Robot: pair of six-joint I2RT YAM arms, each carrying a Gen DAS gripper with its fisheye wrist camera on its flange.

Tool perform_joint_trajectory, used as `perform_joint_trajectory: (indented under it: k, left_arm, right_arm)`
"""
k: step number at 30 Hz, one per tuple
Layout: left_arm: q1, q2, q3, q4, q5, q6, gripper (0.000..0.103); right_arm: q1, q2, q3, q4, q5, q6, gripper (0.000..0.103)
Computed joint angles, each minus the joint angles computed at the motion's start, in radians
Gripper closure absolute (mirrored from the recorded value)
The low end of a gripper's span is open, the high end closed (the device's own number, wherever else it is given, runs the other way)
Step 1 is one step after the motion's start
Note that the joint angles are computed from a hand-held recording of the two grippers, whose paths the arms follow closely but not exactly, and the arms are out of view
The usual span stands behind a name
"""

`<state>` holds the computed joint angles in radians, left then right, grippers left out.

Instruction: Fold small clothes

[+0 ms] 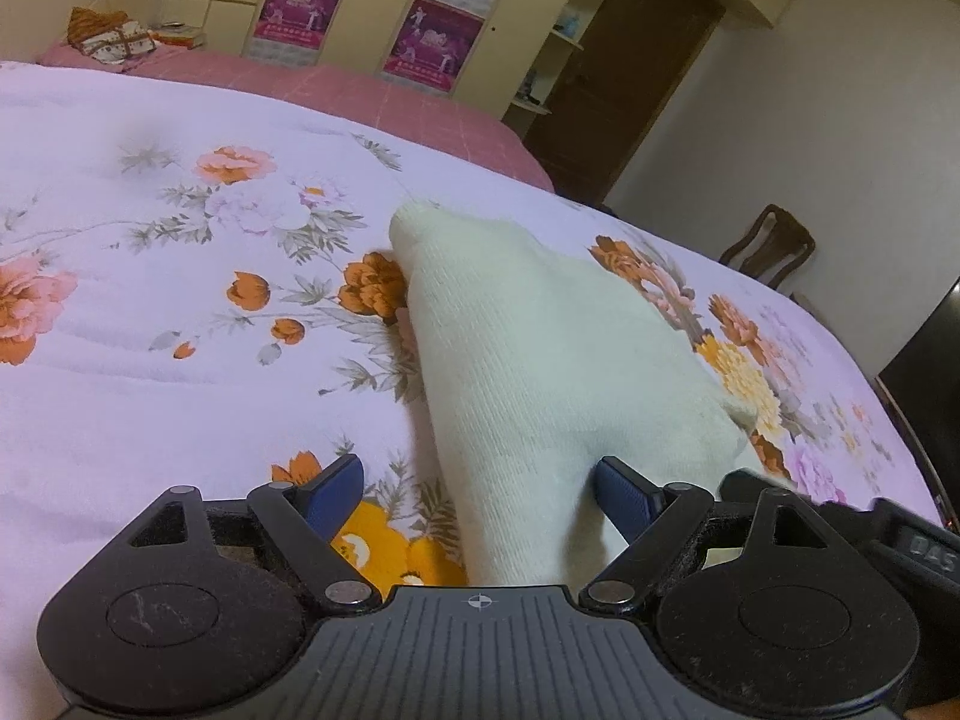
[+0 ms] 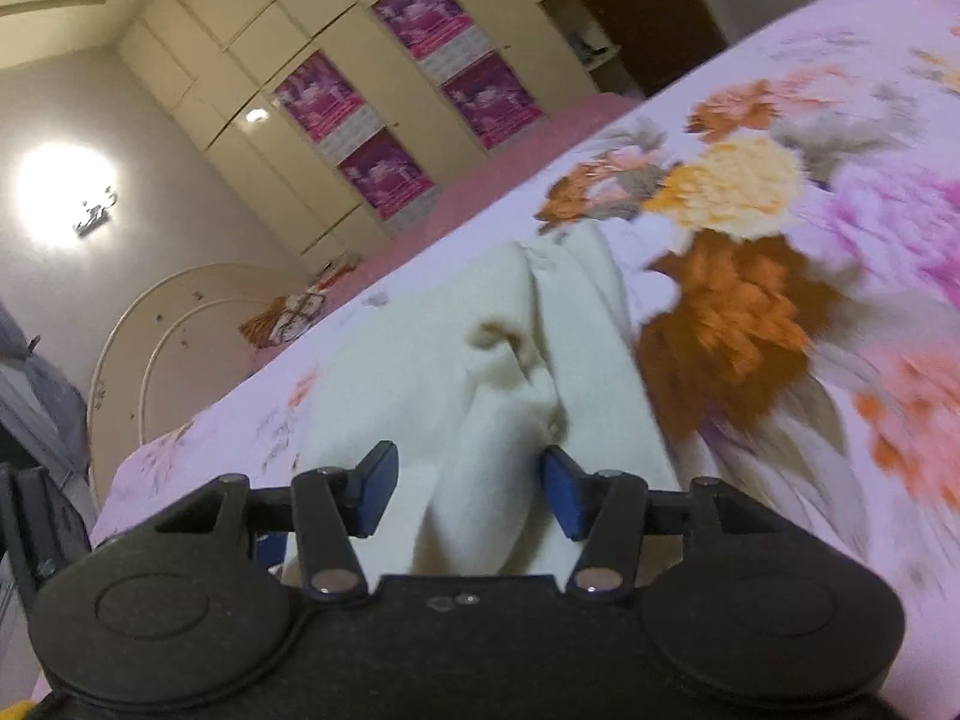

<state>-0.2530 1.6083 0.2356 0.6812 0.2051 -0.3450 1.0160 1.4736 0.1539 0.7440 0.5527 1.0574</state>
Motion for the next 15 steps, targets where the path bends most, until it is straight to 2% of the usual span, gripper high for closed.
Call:
perform_joint_trajectory:
  k: [2,5,6,10,11,12,13,15]
  left_arm:
    - [0.01,-0.019,-0.001,-0.017,0.007,-0.002,0.019]
    - [0.03,-0.018,-0.004,-0.012,0.021,0.011,0.019]
    - [0.037,-0.012,-0.003,-0.01,0.028,0.011,0.019]
    - [0.027,-0.007,-0.006,0.001,0.013,0.011,0.019]
    - [0.023,-0.006,-0.005,-0.001,0.01,0.016,0.019]
    - [0.02,-0.008,-0.003,-0.007,0.009,0.019,0.019]
    - [0.02,-0.007,-0.002,-0.008,0.008,0.021,0.019]
    - [0.023,-0.004,0.003,-0.01,0.01,0.018,0.019]
  right_arm:
    - [-0.033,-0.027,0.006,-0.061,-0.041,0.03,0.052]
    - [0.104,-0.151,-0.048,-0.187,0.089,0.183,0.046]
    - [0.128,-0.161,-0.054,-0.211,0.088,0.195,0.047]
    - [0.086,-0.205,-0.077,-0.179,0.041,0.077,0.047]
    - [0.065,-0.209,-0.077,-0.17,0.047,0.046,0.045]
    - [0.036,-0.203,-0.082,-0.133,0.04,0.006,0.038]
    - [-0.02,-0.177,-0.086,-0.077,-0.02,-0.044,0.037]
    - [-0.159,-0.116,-0.071,0.002,-0.218,-0.122,0.04]
